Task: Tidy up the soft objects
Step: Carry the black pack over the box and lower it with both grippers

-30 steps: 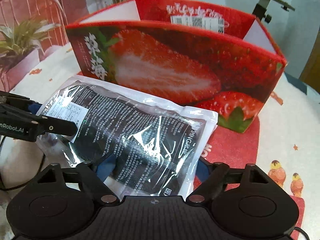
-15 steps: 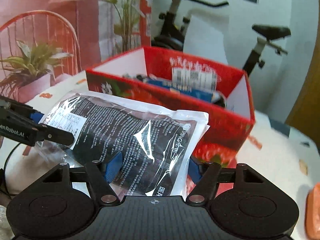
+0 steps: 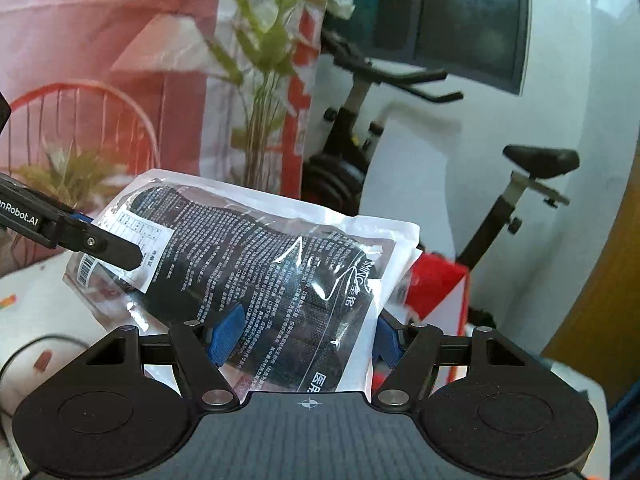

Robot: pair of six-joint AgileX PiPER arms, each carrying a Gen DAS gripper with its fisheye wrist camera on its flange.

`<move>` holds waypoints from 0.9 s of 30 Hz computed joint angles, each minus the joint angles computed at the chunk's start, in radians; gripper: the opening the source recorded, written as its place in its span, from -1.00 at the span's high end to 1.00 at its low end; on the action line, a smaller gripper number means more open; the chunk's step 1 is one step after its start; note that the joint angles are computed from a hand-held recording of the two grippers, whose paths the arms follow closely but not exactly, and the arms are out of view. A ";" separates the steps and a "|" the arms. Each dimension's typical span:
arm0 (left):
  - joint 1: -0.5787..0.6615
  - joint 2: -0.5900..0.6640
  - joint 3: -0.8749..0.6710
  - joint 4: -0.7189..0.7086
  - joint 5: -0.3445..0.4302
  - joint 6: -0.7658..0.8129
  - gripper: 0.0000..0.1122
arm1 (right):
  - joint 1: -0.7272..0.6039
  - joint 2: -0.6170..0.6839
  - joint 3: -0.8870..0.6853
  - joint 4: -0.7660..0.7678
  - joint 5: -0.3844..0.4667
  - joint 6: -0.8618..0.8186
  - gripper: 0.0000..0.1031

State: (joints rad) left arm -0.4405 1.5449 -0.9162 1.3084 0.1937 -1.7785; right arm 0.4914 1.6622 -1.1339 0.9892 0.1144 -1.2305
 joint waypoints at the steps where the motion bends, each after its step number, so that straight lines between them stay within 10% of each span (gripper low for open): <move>1: 0.006 0.010 -0.025 -0.030 -0.001 0.043 -0.14 | -0.010 0.006 -0.017 0.017 0.007 -0.018 -0.26; 16: 0.092 0.260 -0.438 -0.731 0.108 0.887 -0.14 | -0.097 0.256 -0.396 -0.451 0.146 0.468 -0.26; 27: 0.126 0.465 -0.702 -0.954 0.261 1.148 -0.15 | -0.093 0.452 -0.662 -0.798 0.299 0.859 -0.25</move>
